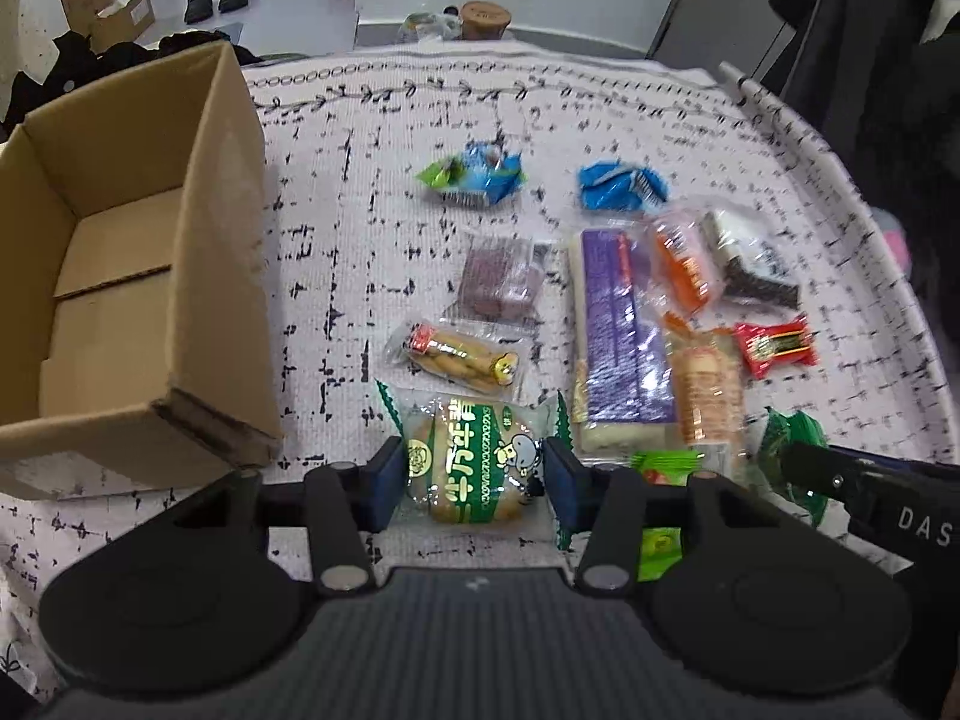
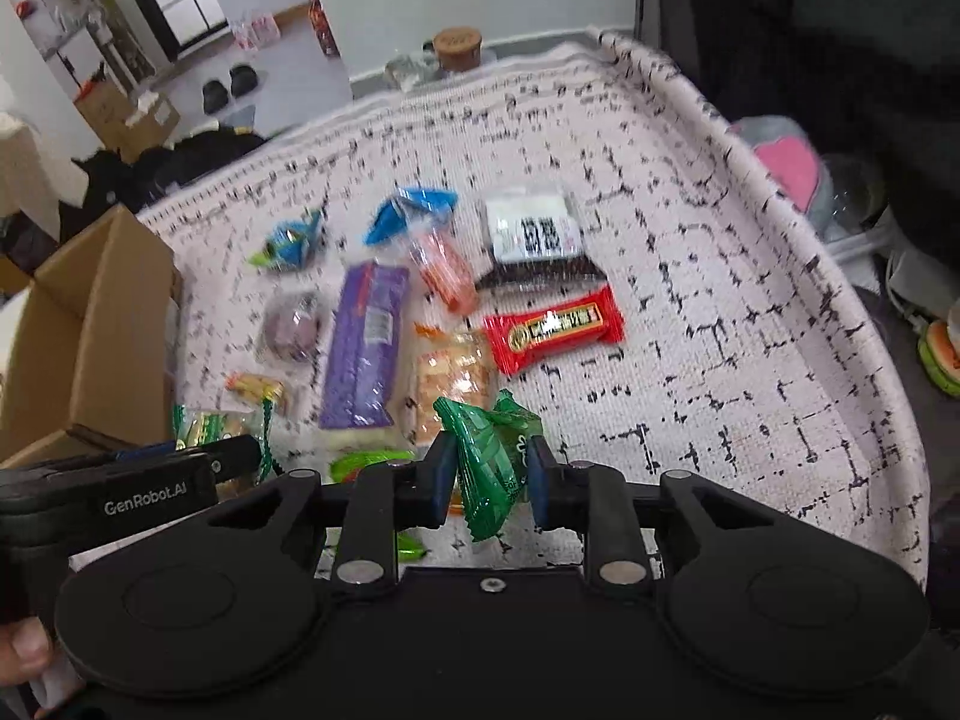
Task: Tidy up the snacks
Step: 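Carry both green packs into the cardboard box and open both grippers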
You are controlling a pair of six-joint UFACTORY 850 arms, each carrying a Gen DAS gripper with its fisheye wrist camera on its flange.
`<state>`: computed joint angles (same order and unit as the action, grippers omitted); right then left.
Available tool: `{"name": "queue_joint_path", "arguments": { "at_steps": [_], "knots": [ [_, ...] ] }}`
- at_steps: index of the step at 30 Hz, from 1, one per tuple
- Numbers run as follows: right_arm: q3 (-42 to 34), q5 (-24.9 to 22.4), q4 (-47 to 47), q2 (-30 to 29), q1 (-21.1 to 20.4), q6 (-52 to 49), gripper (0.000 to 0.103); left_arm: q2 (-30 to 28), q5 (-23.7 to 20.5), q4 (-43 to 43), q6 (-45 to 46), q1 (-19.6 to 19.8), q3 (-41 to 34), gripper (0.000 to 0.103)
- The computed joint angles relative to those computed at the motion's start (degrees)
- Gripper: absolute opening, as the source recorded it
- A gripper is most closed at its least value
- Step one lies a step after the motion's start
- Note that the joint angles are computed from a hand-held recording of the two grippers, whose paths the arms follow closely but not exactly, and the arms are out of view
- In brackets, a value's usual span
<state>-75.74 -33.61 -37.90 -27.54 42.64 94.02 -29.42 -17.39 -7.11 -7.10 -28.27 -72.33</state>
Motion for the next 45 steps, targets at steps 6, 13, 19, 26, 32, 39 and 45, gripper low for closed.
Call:
{"name": "queue_joint_path", "arguments": {
  "at_steps": [6,13,19,26,32,39,45],
  "knots": [
    [-0.6,-2.0,-3.8,1.3,1.7,5.5,0.024,4.0,0.9,-6.5,7.0,1.0,1.8,0.048],
    [-4.5,-5.0,-9.3,0.1,3.9,9.7,0.024,7.7,1.9,-12.7,13.9,2.6,3.6,0.048],
    [-9.6,-5.1,-12.3,-2.6,5.0,11.4,0.024,10.1,2.2,-18.1,19.5,5.5,4.8,0.048],
    [-16.4,-3.7,-13.5,-6.8,6.0,10.5,0.024,12.4,2.8,-17.5,19.0,9.9,6.2,0.048],
    [-23.9,-2.7,-11.7,-11.4,6.5,5.6,0.024,13.2,3.1,-15.0,15.9,13.4,6.5,0.048],
    [-31.9,-2.7,-7.8,-16.3,6.7,-1.3,0.024,11.4,2.8,-17.4,18.7,16.6,5.4,0.048],
    [-38.9,-3.5,-3.3,-20.8,6.5,-6.8,0.024,7.6,-1.7,-26.2,24.0,19.1,2.8,0.049]
  ]
}}
